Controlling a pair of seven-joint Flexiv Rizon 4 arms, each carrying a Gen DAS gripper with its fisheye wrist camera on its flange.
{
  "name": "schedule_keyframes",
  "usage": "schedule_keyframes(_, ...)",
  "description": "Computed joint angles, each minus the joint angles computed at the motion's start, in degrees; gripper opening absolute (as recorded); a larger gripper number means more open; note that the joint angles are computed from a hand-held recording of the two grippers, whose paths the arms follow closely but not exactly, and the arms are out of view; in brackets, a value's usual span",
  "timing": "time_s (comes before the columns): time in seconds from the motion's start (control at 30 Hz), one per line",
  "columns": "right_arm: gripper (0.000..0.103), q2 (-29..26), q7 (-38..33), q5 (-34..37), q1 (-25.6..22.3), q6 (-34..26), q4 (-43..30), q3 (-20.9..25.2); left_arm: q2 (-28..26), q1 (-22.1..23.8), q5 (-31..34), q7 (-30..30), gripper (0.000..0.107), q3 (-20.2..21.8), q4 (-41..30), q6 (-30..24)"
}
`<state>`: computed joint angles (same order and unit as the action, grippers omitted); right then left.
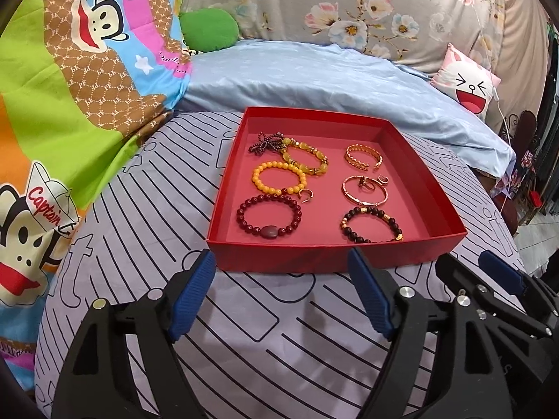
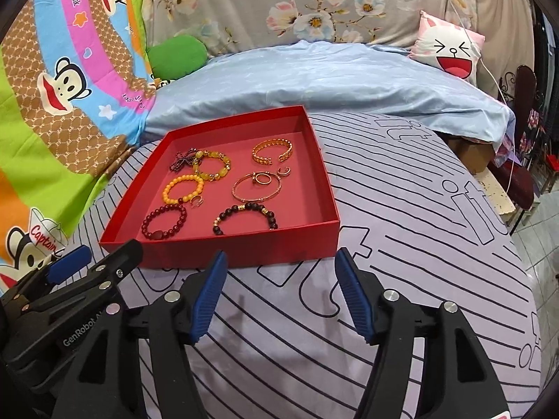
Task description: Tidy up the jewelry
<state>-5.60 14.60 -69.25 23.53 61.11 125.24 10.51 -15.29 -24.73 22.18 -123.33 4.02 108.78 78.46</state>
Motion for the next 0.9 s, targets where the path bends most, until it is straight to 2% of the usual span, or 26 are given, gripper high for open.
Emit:
schedule_keyframes(0.37, 0.079, 0.32, 0.65, 0.17, -0.1, -1.14, 0.34, 0.12, 0.35, -0.12, 1.99, -3.56, 0.089, 0.95, -0.11, -1.13)
schedule_keyframes(0.53, 0.084, 0.29, 0.23, 0.54, -0.02, -1.72, 0.31, 0.25, 0.49, 0.22, 2.81, -4.5, 0.092, 0.77, 0.01, -1.39)
schedule_keyframes(0.9, 0.084, 0.48, -0.26, 0.38, 0.33, -2.88, 0.44, 0.48, 0.68, 0.85, 2.88, -4.47, 0.094, 0.15, 0.37, -1.55)
